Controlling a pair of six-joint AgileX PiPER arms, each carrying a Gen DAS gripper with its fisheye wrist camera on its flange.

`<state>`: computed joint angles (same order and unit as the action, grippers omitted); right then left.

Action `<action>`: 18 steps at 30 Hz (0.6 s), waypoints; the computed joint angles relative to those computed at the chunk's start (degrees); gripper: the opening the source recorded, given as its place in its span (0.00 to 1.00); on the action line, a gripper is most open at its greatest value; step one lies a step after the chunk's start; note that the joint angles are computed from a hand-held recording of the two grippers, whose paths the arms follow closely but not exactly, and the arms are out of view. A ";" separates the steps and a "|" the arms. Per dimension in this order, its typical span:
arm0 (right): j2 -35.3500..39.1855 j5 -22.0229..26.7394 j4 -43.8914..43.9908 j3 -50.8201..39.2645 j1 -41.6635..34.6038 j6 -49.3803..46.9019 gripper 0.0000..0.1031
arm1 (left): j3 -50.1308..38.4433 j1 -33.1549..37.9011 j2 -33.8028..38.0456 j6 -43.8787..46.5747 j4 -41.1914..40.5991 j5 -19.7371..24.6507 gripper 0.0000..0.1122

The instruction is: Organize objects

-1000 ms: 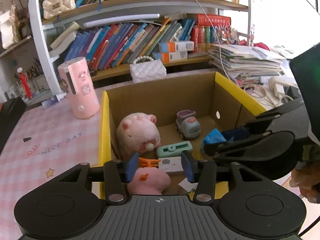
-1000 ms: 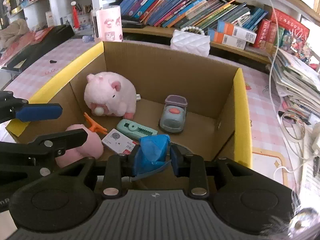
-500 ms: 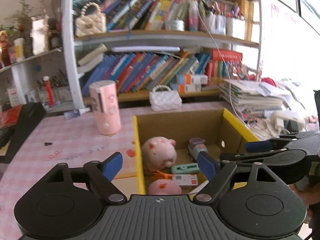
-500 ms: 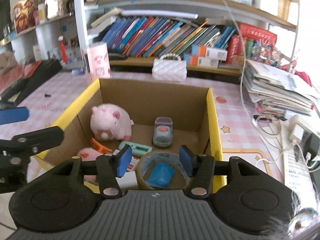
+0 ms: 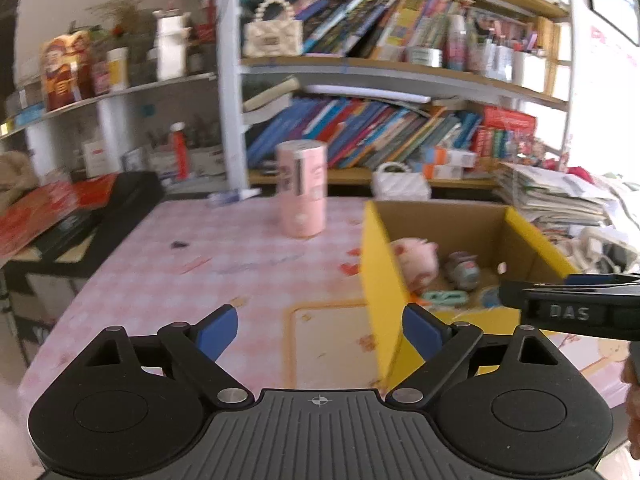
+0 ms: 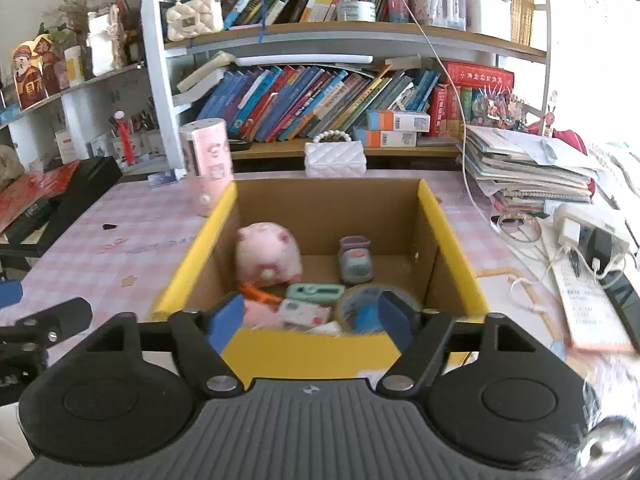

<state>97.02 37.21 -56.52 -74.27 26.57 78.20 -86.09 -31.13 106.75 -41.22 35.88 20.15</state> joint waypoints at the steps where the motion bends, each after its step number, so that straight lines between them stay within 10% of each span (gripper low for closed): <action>1: 0.03 1.47 -1.17 0.02 1.81 1.89 0.77 | 1.71 0.31 -1.07 -2.02 1.64 -0.08 0.84; 18: 8.47 20.52 -1.62 -7.44 22.30 11.78 0.93 | 22.51 8.74 -13.85 8.74 -7.81 -6.21 0.88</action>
